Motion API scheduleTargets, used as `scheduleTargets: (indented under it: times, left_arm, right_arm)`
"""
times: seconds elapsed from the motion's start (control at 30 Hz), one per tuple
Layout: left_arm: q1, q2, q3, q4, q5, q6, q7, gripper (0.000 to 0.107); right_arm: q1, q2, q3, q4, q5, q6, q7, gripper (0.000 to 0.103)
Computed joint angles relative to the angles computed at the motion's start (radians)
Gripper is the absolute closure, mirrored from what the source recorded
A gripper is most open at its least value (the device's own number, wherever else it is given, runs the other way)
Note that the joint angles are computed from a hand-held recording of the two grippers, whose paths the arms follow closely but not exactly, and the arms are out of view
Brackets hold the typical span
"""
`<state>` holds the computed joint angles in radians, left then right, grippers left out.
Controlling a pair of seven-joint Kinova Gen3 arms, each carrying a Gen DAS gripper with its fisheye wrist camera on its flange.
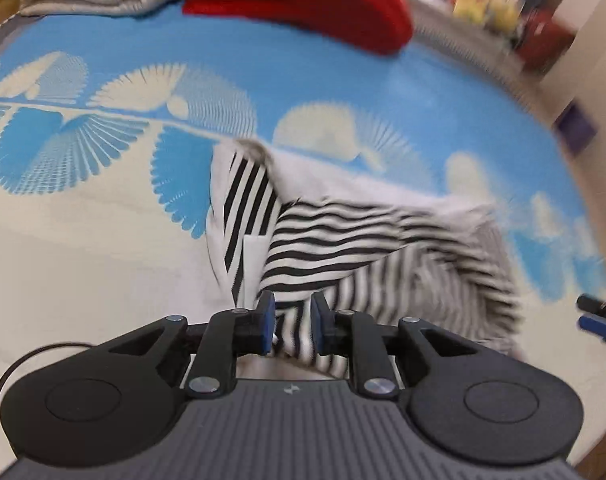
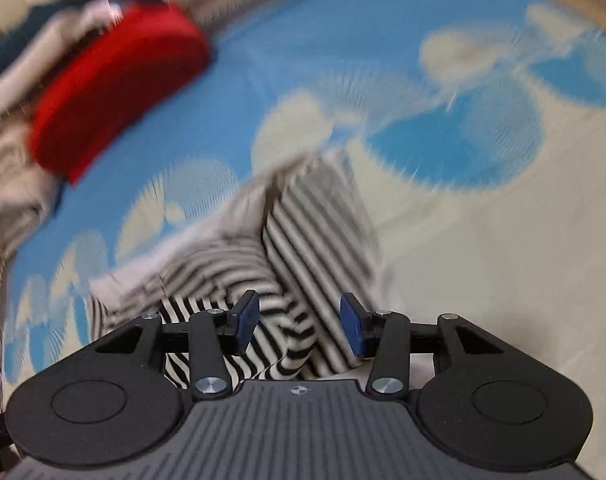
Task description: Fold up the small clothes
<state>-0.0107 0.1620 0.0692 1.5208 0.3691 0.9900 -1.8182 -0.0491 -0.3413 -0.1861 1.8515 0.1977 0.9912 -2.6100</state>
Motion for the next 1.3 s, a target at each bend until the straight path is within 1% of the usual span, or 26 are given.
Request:
scheduleTargets:
  times: [0.03, 0.1, 0.13, 0.2, 0.23, 0.33, 0.37, 0.4, 0.47, 0.5, 0.53, 0.57, 0.6, 0.63, 0.7, 0.77, 0.8, 0.87, 0.9, 0.97, 1.07, 1.1, 1.13, 1.2, 1.27, 1.3]
  left_arm:
    - [-0.020, -0.031, -0.014, 0.016, 0.041, 0.016, -0.041, 0.087]
    - [-0.073, -0.121, -0.016, 0.082, 0.088, 0.027, -0.122, 0.085]
    - [-0.076, -0.168, -0.039, 0.126, 0.111, 0.014, -0.163, 0.080]
    - [-0.041, -0.260, -0.121, 0.219, 0.143, 0.002, -0.244, 0.079]
    - [-0.032, -0.307, -0.148, 0.265, 0.146, 0.001, -0.285, 0.079]
    - [-0.064, -0.406, -0.189, 0.404, 0.179, 0.001, -0.391, 0.079]
    - [-0.049, -0.426, -0.220, 0.451, 0.177, -0.010, -0.414, 0.078]
    - [-0.045, -0.447, -0.232, 0.497, 0.164, -0.034, -0.423, 0.077]
    - [-0.070, -0.471, -0.200, 0.578, 0.104, -0.096, -0.394, 0.074]
    - [-0.082, -0.461, -0.185, 0.594, 0.082, -0.103, -0.364, 0.074]
    - [-0.082, -0.450, -0.189, 0.594, 0.076, -0.094, -0.344, 0.071]
    - [-0.071, -0.444, -0.212, 0.596, 0.087, -0.081, -0.340, 0.057]
    - [-0.066, -0.431, -0.222, 0.595, 0.095, -0.071, -0.343, 0.048]
    - [-0.066, -0.413, -0.222, 0.591, 0.093, -0.061, -0.337, 0.036]
    - [-0.078, -0.373, -0.203, 0.580, 0.064, -0.038, -0.290, 0.034]
    - [-0.088, -0.348, -0.170, 0.577, 0.025, -0.052, -0.224, 0.034]
    - [-0.091, -0.342, -0.167, 0.583, 0.017, -0.058, -0.208, 0.034]
    - [-0.096, -0.322, -0.168, 0.581, 0.019, -0.052, -0.182, 0.034]
    - [-0.102, -0.312, -0.178, 0.578, 0.025, -0.034, -0.185, 0.034]
    - [-0.109, -0.291, -0.167, 0.574, 0.008, -0.013, -0.152, 0.034]
    - [-0.108, -0.277, -0.137, 0.571, -0.060, -0.001, -0.082, 0.037]
    - [-0.106, -0.281, -0.136, 0.576, -0.063, -0.006, -0.085, 0.037]
    - [-0.104, -0.285, -0.136, 0.579, -0.067, -0.009, -0.090, 0.040]
    - [-0.102, -0.290, -0.142, 0.583, -0.066, -0.009, -0.113, 0.054]
    - [-0.103, -0.296, -0.159, 0.589, -0.046, 0.001, -0.158, 0.091]
    - [-0.107, -0.299, -0.173, 0.589, -0.022, 0.012, -0.188, 0.097]
  right_arm:
    - [-0.015, -0.046, 0.003, -0.002, 0.012, 0.030, -0.008, 0.056]
    - [-0.088, -0.139, 0.000, -0.002, 0.065, 0.111, -0.057, 0.056]
    - [-0.108, -0.185, -0.020, 0.001, 0.085, 0.152, -0.066, 0.056]
    - [-0.107, -0.278, -0.060, 0.020, 0.081, 0.214, -0.041, 0.055]
    - [-0.085, -0.323, -0.079, 0.044, 0.057, 0.220, -0.013, 0.055]
    - [0.047, -0.461, -0.131, 0.143, -0.061, 0.227, 0.072, 0.055]
    - [0.088, -0.489, -0.143, 0.173, -0.101, 0.235, 0.100, 0.055]
    - [0.114, -0.510, -0.149, 0.199, -0.135, 0.256, 0.118, 0.055]
    - [0.150, -0.535, -0.143, 0.252, -0.197, 0.274, 0.170, 0.055]
    - [0.174, -0.547, -0.142, 0.281, -0.230, 0.281, 0.204, 0.055]
    - [0.201, -0.545, -0.144, 0.297, -0.251, 0.290, 0.223, 0.055]
    - [0.216, -0.530, -0.138, 0.312, -0.268, 0.298, 0.226, 0.055]
    - [0.212, -0.515, -0.119, 0.333, -0.291, 0.291, 0.216, 0.055]
    - [0.195, -0.513, -0.106, 0.353, -0.312, 0.275, 0.203, 0.055]
    - [0.176, -0.488, -0.121, 0.379, -0.327, 0.253, 0.197, 0.055]
    - [0.172, -0.451, -0.155, 0.383, -0.326, 0.247, 0.194, 0.052]
    - [0.156, -0.436, -0.162, 0.389, -0.323, 0.238, 0.186, 0.049]
    - [0.164, -0.417, -0.180, 0.392, -0.332, 0.236, 0.196, 0.049]
    - [0.173, -0.405, -0.189, 0.398, -0.339, 0.228, 0.206, 0.049]
    - [0.179, -0.390, -0.205, 0.398, -0.347, 0.234, 0.212, 0.049]
    - [0.177, -0.386, -0.249, 0.392, -0.335, 0.246, 0.197, 0.049]
    - [0.178, -0.386, -0.251, 0.391, -0.331, 0.247, 0.193, 0.049]
    - [0.164, -0.390, -0.246, 0.392, -0.328, 0.251, 0.176, 0.049]
    - [0.146, -0.398, -0.239, 0.393, -0.321, 0.257, 0.157, 0.049]
    - [0.141, -0.394, -0.243, 0.381, -0.315, 0.280, 0.148, 0.050]
    - [0.133, -0.403, -0.237, 0.383, -0.317, 0.281, 0.144, 0.052]
